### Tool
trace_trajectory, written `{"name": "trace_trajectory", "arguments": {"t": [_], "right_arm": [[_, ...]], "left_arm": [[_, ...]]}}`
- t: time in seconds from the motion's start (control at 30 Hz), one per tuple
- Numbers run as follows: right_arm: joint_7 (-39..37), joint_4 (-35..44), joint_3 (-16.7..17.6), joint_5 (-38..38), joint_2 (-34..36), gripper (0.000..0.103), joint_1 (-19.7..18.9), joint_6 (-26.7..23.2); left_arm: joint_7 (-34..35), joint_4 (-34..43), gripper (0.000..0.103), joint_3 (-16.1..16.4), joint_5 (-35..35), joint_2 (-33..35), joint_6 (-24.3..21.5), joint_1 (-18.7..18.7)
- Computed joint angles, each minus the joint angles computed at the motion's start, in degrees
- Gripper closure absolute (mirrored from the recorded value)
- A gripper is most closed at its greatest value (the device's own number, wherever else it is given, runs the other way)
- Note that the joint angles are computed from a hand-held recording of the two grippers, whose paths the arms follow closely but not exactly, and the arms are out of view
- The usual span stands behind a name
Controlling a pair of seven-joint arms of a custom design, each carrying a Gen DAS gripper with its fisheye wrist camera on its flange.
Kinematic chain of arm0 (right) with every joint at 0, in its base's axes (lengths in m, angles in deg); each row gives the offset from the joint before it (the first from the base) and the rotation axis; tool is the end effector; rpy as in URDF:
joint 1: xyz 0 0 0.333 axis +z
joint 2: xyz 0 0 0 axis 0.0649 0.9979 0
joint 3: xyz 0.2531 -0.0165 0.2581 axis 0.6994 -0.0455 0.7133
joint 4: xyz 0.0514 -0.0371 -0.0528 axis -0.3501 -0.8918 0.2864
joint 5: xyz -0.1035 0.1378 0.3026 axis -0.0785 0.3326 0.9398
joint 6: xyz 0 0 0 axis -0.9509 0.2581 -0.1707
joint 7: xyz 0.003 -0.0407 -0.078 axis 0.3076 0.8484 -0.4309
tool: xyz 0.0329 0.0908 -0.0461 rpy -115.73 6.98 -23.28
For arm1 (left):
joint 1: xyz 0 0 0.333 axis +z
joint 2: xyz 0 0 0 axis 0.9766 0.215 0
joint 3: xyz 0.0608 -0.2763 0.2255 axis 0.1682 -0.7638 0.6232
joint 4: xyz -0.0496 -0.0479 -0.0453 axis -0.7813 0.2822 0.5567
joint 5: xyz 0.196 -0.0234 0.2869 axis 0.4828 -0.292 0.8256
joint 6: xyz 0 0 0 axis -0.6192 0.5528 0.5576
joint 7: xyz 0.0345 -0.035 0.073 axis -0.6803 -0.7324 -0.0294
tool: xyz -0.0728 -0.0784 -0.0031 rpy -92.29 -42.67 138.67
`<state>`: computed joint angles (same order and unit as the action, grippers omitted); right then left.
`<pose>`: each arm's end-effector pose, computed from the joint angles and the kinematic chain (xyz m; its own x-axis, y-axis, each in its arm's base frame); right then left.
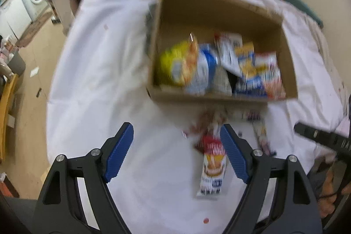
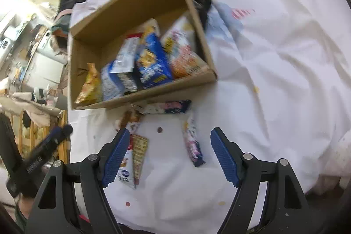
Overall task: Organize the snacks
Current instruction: 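Grasp the red FOOD rice-cake packet with the left tool while the right tool grasps the white-and-pink stick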
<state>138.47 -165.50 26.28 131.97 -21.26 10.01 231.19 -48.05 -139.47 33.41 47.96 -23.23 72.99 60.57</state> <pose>0.6167 0.0736 0.3617 -0.0305 -0.8955 -0.4440 -0.9561 0.1557 -0.2483 0.5855 -0.3200 0.3829 0.0717 -0.9886 0.1326 -0.8977 -0.1219 -0.4234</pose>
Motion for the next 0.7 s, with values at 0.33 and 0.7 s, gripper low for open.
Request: {"name": "trace_trajectory", "arguments": {"t": [0.33, 0.7], "right_arm": [[2.6, 1.0, -0.9, -2.6, 1.0, 0.024, 0.5, -0.8], [4.2, 2.4, -0.8, -3.4, 2.1, 0.024, 0.1, -1.5]], "left_arm": [[13.2, 9.5, 0.032, -6.5, -11.4, 9.6, -11.0, 0.6], [19.1, 13.8, 0.076, -6.3, -14.9, 12.0, -15.6, -1.3]]}}
